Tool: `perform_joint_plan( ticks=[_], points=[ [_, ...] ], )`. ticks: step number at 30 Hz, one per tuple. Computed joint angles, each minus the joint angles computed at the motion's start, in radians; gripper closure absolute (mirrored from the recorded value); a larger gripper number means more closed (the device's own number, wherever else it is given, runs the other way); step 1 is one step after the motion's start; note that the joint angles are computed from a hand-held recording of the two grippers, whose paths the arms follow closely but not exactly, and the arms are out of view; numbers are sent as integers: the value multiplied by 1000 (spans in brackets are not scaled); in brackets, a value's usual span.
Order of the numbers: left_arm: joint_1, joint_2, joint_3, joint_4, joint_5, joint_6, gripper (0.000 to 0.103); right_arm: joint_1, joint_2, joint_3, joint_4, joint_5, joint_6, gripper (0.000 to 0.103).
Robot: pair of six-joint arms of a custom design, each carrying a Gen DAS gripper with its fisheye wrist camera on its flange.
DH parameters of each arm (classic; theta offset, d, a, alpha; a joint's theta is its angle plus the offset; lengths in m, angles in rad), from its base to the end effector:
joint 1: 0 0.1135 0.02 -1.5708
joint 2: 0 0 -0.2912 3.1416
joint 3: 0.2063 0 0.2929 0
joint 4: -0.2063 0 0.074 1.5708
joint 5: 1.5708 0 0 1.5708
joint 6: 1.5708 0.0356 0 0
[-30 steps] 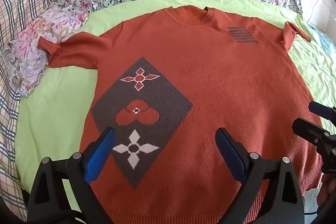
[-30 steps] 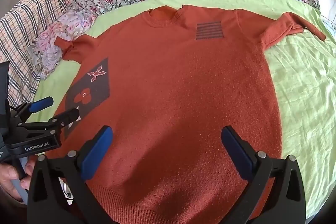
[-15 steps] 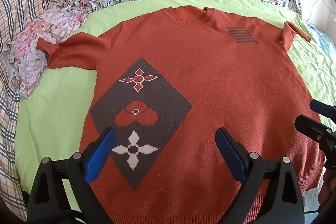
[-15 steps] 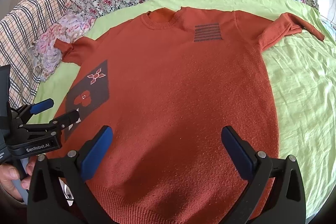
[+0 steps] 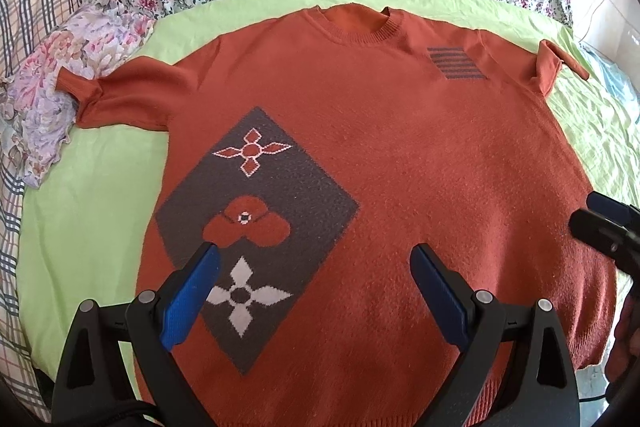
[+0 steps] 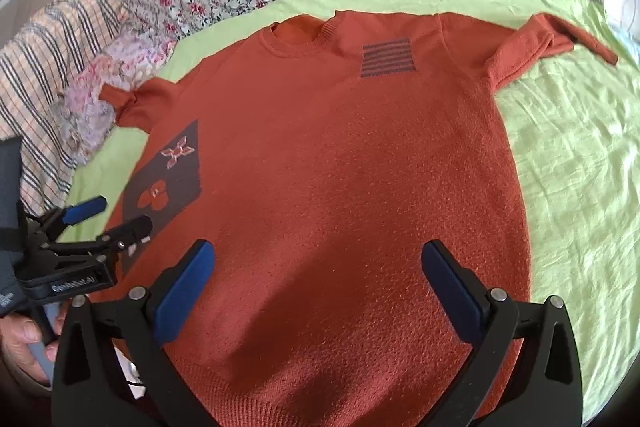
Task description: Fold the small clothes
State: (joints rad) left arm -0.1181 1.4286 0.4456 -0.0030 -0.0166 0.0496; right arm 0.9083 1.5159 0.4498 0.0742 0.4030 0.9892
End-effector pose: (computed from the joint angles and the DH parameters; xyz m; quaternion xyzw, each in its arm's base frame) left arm 0.2465 -0.0287 0.1051 0.0778 0.9544 -0.0019 0.2883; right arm 0.1670 0.1913 0.0930 0.0951 0.9359 0.1155 0.3188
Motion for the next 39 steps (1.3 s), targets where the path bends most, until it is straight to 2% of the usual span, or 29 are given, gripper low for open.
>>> perform_joint_plan(
  ticks=[5, 8, 11, 15, 17, 19, 23, 28, 31, 33, 34, 35, 37, 39],
  points=[
    [-13, 72, 56, 9, -26, 9, 7, -112, -131, -94, 20, -35, -31, 0],
    [-23, 121, 105, 4, -44, 9, 7, -270, -273, -175, 32, -119, -79, 5],
    [-30, 167, 152, -2, -47, 7, 7, -503, -411, -215, -26, -239, -172, 15],
    [-43, 238, 213, -7, -59, 1, 7, -920, -487, -219, -40, -456, -375, 17],
    [-49, 281, 247, -16, -65, -4, 7, -1134, -415, -176, -5, -567, -469, 21],
    [-54, 327, 285, -33, -77, -8, 7, -1343, -266, -107, 86, -688, -535, 26],
    [-74, 424, 362, -55, -95, -24, 7, -1601, 82, 110, 187, -788, -541, 41],
    [-104, 518, 447, -84, -115, -35, 7, -1674, 386, 396, 187, -707, -517, 45],
    [-109, 552, 485, -109, -114, -40, 7, -1725, 542, 569, 108, -789, -497, 45],
    [-113, 565, 504, -118, -111, -37, 7, -1707, 545, 584, 111, -729, -541, 59],
    [-116, 565, 508, -121, -116, -35, 7, -1703, 536, 588, 93, -730, -557, 82],
    [-117, 562, 507, -115, -113, -33, 7, -1708, 522, 574, 102, -756, -563, 94],
    [-119, 552, 497, -103, -99, -36, 7, -1701, 443, 514, 132, -785, -580, 94],
    [-115, 536, 481, -90, -82, -36, 7, -1660, 321, 445, 99, -797, -616, 94]
  ],
)
